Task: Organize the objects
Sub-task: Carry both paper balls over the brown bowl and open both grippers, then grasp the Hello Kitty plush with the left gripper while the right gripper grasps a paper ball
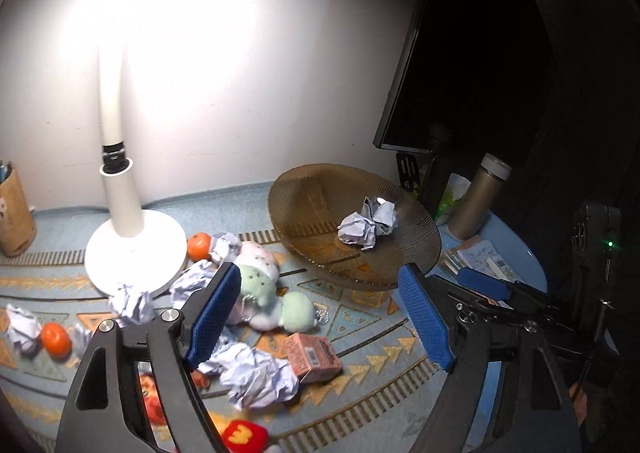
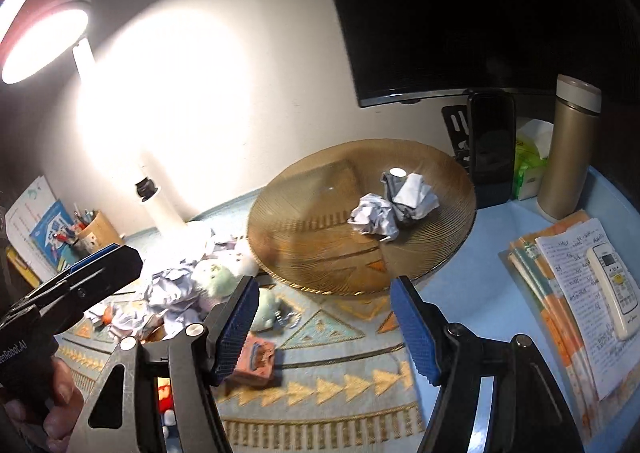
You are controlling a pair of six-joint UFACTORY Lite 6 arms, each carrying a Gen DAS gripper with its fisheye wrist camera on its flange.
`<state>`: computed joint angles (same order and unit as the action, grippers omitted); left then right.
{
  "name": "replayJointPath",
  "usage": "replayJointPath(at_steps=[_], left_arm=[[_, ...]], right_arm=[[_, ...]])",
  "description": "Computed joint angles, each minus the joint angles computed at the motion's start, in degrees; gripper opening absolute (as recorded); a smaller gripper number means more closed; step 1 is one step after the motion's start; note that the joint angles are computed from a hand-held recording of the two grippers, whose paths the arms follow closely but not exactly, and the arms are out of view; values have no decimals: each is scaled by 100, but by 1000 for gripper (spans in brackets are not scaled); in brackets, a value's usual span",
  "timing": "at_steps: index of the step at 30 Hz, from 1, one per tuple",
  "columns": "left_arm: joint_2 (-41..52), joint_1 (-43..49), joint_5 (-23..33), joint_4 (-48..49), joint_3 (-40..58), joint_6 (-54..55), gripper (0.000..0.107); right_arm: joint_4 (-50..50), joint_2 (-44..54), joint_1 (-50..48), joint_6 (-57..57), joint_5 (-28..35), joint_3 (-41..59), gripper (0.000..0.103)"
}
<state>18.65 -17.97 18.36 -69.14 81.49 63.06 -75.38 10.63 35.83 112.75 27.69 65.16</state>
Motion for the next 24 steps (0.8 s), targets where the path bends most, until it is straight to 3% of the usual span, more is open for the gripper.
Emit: replayJointPath(at_steps=[3,6,9,14,17,24], left_arm=[[-1194,460,-150,-1388,-1525,1353,92],[-2047,1121,-102,-2471,-2758,2446,92],[-2340,1951,337,-3032,-3609,3138,92],[-2047,2472,650,-4265,-4402,4757,92],[-1817,2525,831,-4698,-4635,5425,92],[-1769,2214,668,-4927,-4703,5861,92]], right_arm=[[-135,113,556,291,75,28,67],[-349,486,1094,682,263,166,67],[-801,880,1363,1325,87,187,67],[-1818,1524,1612,2497,-69,252,67],[-1899,1810,1650,2601,-83,379,67],[-2319,1847,1457,3198,-282,238,67]])
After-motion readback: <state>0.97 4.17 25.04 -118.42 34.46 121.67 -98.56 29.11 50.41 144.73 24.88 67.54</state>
